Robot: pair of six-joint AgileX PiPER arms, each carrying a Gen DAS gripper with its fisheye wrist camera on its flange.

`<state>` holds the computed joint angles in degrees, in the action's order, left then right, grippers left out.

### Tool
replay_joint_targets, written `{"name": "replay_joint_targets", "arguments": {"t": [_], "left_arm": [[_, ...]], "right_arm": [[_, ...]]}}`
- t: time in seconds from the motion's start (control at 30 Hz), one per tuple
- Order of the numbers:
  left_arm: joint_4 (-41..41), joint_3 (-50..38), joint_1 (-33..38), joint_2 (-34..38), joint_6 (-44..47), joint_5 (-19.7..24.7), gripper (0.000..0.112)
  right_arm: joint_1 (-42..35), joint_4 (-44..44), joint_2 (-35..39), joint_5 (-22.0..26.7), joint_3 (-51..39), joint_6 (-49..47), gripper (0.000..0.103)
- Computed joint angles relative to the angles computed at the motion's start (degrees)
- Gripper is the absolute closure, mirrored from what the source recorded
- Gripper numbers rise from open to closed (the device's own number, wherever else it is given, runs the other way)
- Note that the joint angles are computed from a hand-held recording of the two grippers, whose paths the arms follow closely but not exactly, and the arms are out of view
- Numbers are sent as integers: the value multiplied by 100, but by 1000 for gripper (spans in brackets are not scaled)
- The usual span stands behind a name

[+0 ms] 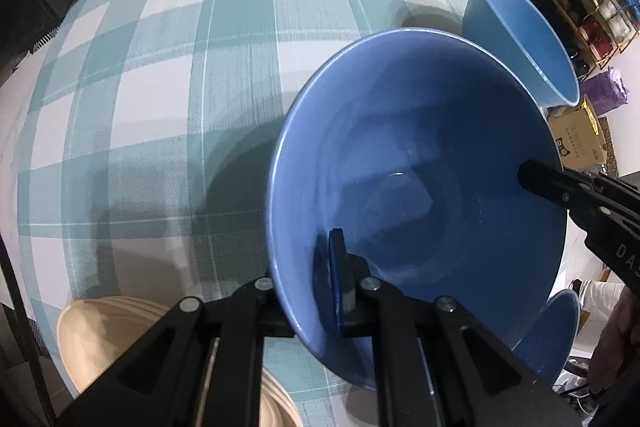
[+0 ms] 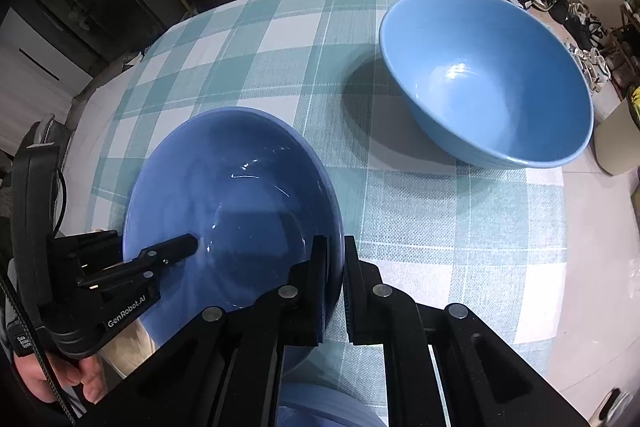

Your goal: Organize plates and bowls

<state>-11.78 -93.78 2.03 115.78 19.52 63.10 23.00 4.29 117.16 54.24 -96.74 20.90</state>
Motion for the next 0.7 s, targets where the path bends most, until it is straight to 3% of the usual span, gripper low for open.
{"name": "replay_joint_targets", "arguments": {"t": [0.7], "left_arm": [[-206, -102, 85, -700, -164, 527, 104]], "right_arm": [[51, -197, -872, 141, 98, 443, 97]]}}
